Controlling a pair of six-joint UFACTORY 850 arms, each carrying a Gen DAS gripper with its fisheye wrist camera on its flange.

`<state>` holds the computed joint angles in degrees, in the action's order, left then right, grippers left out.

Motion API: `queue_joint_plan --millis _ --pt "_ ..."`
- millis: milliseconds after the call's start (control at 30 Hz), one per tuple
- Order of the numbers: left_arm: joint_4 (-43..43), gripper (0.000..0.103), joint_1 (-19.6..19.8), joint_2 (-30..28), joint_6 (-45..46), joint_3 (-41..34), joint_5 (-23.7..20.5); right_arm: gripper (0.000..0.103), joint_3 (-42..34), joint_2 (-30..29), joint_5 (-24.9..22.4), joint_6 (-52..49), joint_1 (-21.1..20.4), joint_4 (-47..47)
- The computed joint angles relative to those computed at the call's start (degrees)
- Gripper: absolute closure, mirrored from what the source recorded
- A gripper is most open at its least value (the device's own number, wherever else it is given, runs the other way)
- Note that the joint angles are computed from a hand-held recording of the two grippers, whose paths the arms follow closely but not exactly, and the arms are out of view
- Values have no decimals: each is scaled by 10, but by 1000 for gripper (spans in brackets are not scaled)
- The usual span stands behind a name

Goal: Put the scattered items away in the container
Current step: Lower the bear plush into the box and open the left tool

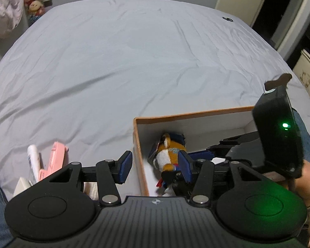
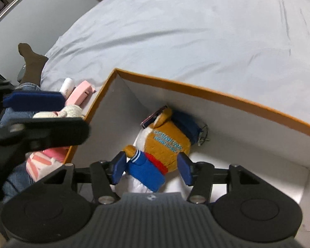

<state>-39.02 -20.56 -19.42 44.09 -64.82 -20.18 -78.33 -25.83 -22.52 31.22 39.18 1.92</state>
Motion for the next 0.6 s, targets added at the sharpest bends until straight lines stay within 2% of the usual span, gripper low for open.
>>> queue_joint_plan --millis 100,200,267,333,433,600 --pt "-12 49 8 -2 -1 5 -6 45 -9 -12 -11 33 3 -35" --pt "-31 54 22 0 9 14 -18 49 -2 -10 -9 31 2 -18" --pt "-45 57 31 2 19 20 -25 52 1 -9 -6 15 -2 16" --pt "-56 59 39 3 24 26 -31 66 -3 -16 -8 11 -5 43" --pt "-65 61 44 0 24 27 -36 70 30 5 9 -39 -19 130" --pt "-77 62 47 -1 33 31 -40 74 61 31 46 -113 -21 208"
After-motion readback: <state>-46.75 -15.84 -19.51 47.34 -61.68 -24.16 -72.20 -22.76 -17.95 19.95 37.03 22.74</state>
